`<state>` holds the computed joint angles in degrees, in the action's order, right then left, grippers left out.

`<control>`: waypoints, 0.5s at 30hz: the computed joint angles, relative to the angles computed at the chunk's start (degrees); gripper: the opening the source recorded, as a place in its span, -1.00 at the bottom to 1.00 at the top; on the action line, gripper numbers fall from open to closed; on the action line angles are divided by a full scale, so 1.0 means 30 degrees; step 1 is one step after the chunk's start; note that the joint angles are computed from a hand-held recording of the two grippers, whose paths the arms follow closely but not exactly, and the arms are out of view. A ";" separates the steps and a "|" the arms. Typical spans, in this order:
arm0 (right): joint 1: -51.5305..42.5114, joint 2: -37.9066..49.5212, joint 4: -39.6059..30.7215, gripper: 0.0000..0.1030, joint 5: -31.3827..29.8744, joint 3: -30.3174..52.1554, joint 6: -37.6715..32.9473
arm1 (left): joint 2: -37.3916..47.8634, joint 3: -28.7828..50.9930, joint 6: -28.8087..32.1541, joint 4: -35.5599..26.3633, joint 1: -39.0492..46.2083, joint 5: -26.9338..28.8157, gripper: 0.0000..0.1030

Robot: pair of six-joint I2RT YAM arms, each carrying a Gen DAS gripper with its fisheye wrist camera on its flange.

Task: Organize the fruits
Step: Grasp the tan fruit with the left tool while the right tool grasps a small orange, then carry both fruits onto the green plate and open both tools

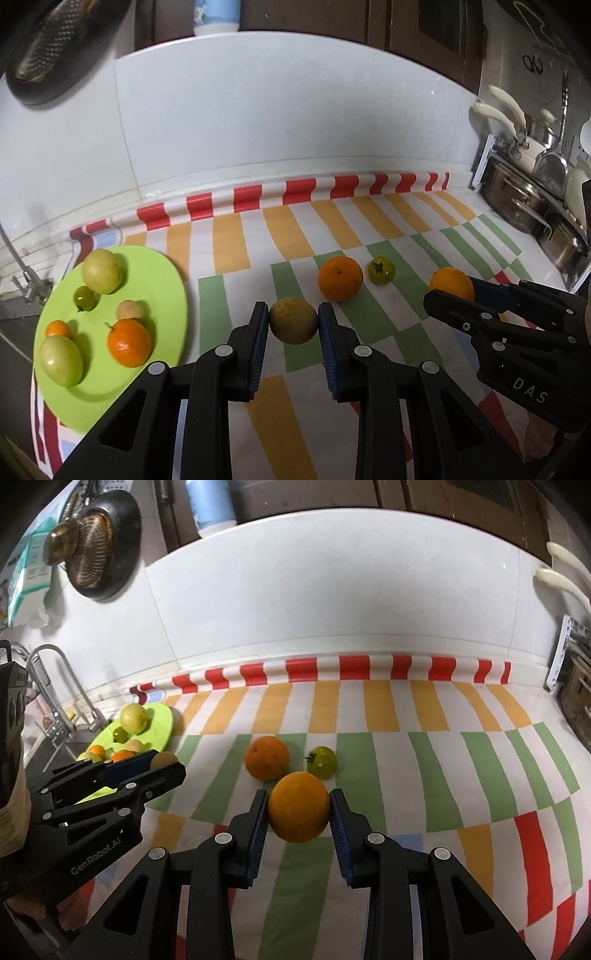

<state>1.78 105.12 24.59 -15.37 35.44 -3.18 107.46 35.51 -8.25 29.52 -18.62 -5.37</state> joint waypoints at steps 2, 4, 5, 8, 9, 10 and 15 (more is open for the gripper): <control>0.0154 -0.0543 0.0006 -0.34 0.0016 -0.0320 0.0005 | -0.0528 -0.0501 -0.0090 0.0144 0.0050 -0.0073 -0.46; 0.0348 -0.1037 -0.0044 -0.34 0.0015 -0.0576 0.0029 | -0.1198 -0.1085 -0.0172 0.0247 0.0137 -0.0170 -0.46; 0.0476 -0.1362 -0.0032 -0.34 0.0019 -0.0759 0.0036 | -0.1511 -0.1368 -0.0185 0.0305 0.0184 -0.0208 -0.46; 0.0918 -0.2091 0.0039 -0.34 0.0193 -0.1164 0.0064 | -0.2488 -0.2209 -0.0249 0.0458 0.0306 -0.0436 -0.46; 0.1013 -0.2252 0.0034 -0.34 0.0204 -0.1230 0.0052 | -0.2840 -0.2505 -0.0263 0.0507 0.0389 -0.0470 -0.46; 0.1129 -0.2449 0.0054 -0.34 0.0210 -0.1345 0.0039 | -0.3138 -0.2759 -0.0273 0.0551 0.0479 -0.0471 -0.46; 0.2024 -0.3408 0.0050 -0.34 0.0386 -0.1656 0.0001 | -0.4778 -0.3952 -0.0317 0.0599 0.0928 -0.0665 -0.46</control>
